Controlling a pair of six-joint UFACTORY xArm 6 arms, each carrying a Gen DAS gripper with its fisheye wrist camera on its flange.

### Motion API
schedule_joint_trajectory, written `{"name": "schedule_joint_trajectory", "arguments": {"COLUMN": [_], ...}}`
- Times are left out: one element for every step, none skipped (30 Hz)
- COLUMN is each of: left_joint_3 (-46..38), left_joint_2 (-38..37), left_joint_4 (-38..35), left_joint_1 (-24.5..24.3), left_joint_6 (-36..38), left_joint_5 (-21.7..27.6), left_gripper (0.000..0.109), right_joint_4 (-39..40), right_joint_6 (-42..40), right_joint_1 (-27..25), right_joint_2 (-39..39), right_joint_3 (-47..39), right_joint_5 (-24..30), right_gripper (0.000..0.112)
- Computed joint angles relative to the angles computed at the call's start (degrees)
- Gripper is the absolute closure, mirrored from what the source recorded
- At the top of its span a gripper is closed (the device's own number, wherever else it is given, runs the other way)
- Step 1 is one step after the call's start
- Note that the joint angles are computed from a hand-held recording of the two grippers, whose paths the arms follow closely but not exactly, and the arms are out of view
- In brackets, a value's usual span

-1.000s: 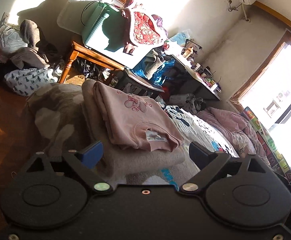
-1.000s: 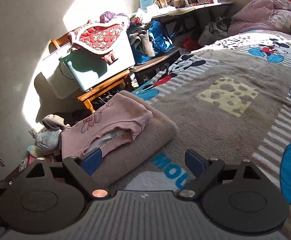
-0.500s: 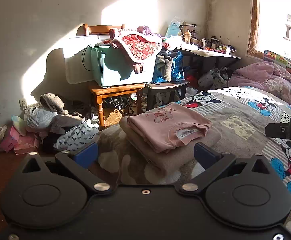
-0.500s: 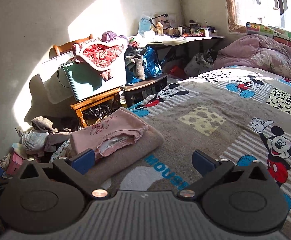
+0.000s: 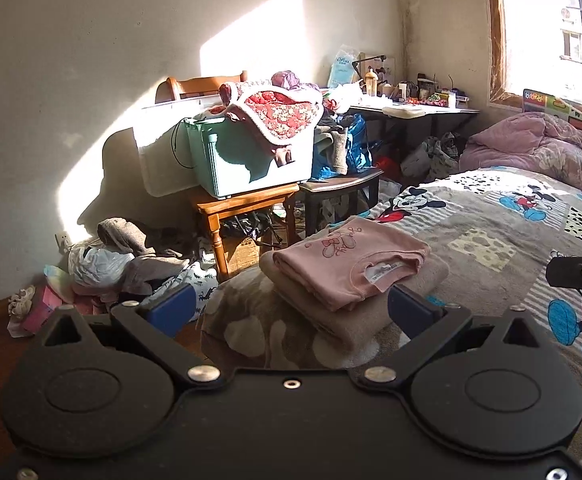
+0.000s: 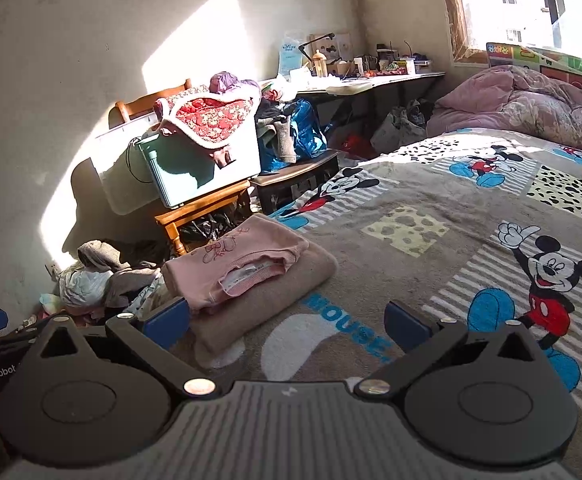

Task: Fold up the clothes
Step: 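Lower the sweatshirt onto the beige blanket and open both tools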

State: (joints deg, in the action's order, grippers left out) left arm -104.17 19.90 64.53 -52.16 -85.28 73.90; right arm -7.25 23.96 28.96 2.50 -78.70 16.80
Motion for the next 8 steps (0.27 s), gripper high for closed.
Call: {"name": "schedule_joint_trajectory", "arguments": {"left_joint_3": [-0.2, -0.3, -0.2, -0.2, 0.2, 0.6, 0.8, 0.9], "left_joint_2": [0.1, 0.1, 0.0, 0.0, -0.2, -0.4, -0.5, -0.5], "left_joint_4": [0.0, 0.0, 0.0, 0.1, 0.5, 0.9, 1.2, 1.3], "left_joint_1": [-0.1, -0.2, -0.2, -0.3, -0.5, -0.7, -0.8, -0.9], "left_joint_6": [0.1, 0.2, -0.1, -0.4, -0.9, -1.4, -1.7, -1.3], "left_joint_5": [0.1, 0.2, 0.2, 0.5, 0.9, 1.2, 1.6, 1.6], "left_gripper": [0.006, 0.006, 0.006, 0.006, 0.006, 0.006, 0.006, 0.006], "right_joint_4": [0.1, 0.3, 0.5, 0.5, 0.3, 0.1, 0.0, 0.0], "right_joint_6": [0.2, 0.3, 0.4, 0.3, 0.4, 0.5, 0.5, 0.5], "right_joint_1": [0.0, 0.0, -0.1, 0.0, 0.1, 0.2, 0.2, 0.3], "right_joint_2": [-0.3, -0.5, -0.8, -1.0, -1.1, -1.2, -1.3, -1.4], "right_joint_3": [0.3, 0.5, 0.7, 0.9, 1.0, 1.1, 1.3, 1.4], "right_joint_5": [-0.2, -0.4, -0.6, -0.7, -0.7, -0.8, -0.8, -0.7], "right_gripper": [0.01, 0.01, 0.01, 0.01, 0.01, 0.01, 0.01, 0.01]}}
